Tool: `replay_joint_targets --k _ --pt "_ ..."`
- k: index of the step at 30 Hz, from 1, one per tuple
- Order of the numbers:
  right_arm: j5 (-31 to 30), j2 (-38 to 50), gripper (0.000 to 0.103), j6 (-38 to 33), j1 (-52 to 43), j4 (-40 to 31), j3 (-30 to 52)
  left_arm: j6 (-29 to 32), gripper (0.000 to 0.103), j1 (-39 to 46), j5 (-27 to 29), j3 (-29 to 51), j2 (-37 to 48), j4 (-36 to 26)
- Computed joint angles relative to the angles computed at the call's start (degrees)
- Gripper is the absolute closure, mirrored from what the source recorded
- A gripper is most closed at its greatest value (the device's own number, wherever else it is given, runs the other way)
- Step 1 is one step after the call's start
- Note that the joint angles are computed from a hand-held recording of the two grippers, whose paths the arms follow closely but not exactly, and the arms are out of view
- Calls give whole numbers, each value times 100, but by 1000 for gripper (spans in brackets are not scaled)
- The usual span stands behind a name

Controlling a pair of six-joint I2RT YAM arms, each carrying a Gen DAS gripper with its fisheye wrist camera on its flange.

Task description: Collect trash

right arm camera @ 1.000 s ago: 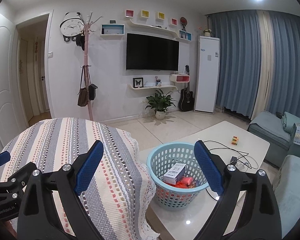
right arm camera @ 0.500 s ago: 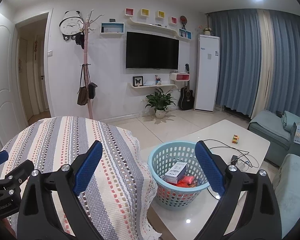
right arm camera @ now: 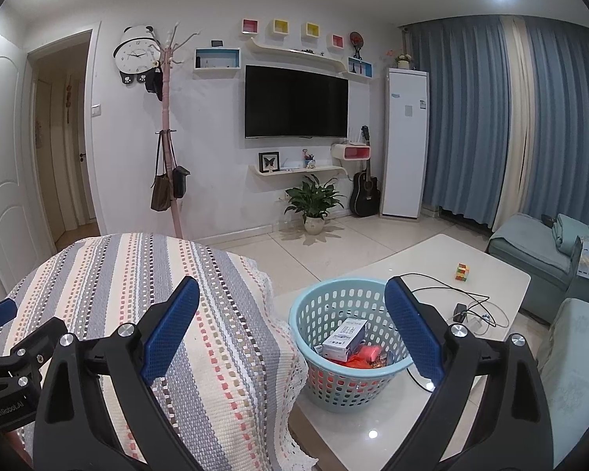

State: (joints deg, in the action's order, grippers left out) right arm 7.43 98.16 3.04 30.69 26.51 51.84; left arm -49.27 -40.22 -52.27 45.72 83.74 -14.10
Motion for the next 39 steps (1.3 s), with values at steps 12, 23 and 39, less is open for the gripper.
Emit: replay_joint_targets --k 12,23,39 --pt "-65 63 12 72 -12 -198 118 -29 11 35 87 -30 -22 -2" --pt "-79 79 12 73 -27 -199 124 -94 12 -7 88 -17 47 -12" --pt "-61 71 12 125 4 -50 -12 -47 11 -5 81 -72 22 52"
